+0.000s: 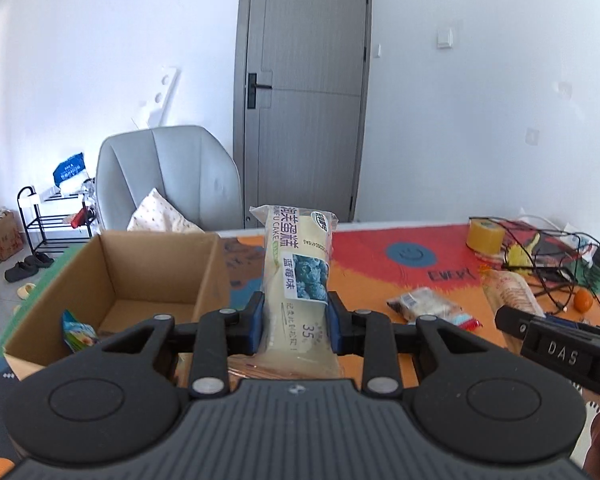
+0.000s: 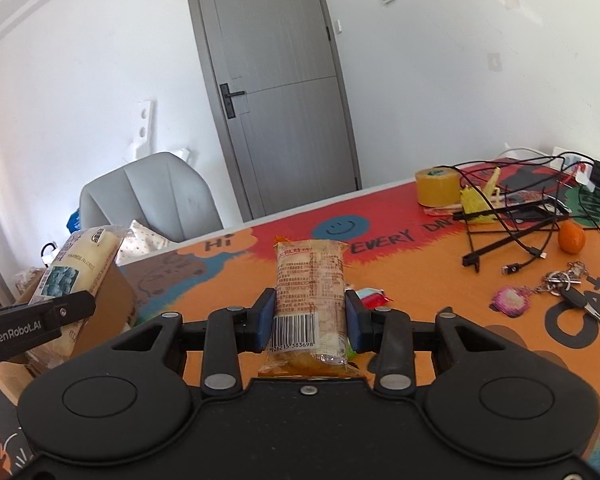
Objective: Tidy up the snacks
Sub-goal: 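Carry both snacks over the cardboard box and open both grippers to drop them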
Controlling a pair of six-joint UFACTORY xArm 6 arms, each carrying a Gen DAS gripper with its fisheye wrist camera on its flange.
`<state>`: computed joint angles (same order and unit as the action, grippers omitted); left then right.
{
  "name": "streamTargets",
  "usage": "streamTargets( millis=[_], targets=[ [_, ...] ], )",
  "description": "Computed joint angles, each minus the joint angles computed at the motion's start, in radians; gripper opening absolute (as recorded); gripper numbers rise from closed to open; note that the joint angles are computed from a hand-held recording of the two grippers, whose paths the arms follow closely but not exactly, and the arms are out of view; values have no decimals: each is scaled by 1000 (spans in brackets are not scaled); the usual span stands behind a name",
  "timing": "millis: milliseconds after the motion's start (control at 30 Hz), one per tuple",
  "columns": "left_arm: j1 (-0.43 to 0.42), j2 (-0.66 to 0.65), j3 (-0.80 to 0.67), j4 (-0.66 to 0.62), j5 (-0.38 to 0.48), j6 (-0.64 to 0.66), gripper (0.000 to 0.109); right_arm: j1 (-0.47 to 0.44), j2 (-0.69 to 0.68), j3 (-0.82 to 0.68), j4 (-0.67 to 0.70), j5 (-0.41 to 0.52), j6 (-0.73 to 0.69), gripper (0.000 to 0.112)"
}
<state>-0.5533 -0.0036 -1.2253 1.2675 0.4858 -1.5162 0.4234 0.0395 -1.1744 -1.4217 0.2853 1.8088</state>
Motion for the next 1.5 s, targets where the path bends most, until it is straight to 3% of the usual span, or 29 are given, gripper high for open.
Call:
streamTargets(
  millis=[400, 733, 1067, 1267, 1500],
  targets=[
    [62, -73, 52, 31, 4, -44, 31, 48, 67, -105, -16, -15, -5, 37],
    [167, -104, 87, -13, -25, -19, 30, 100, 182, -254, 0, -16, -66, 37],
    [269, -64, 84, -107, -108, 62, 31, 140, 300, -398, 136, -7, -219, 37],
    [293, -38, 65, -98, -79, 53, 34, 156, 356, -473, 209, -3, -299, 37],
    [328, -83, 111, -86, -109, 37, 35, 181, 434, -573, 329, -6, -433, 37]
  ],
)
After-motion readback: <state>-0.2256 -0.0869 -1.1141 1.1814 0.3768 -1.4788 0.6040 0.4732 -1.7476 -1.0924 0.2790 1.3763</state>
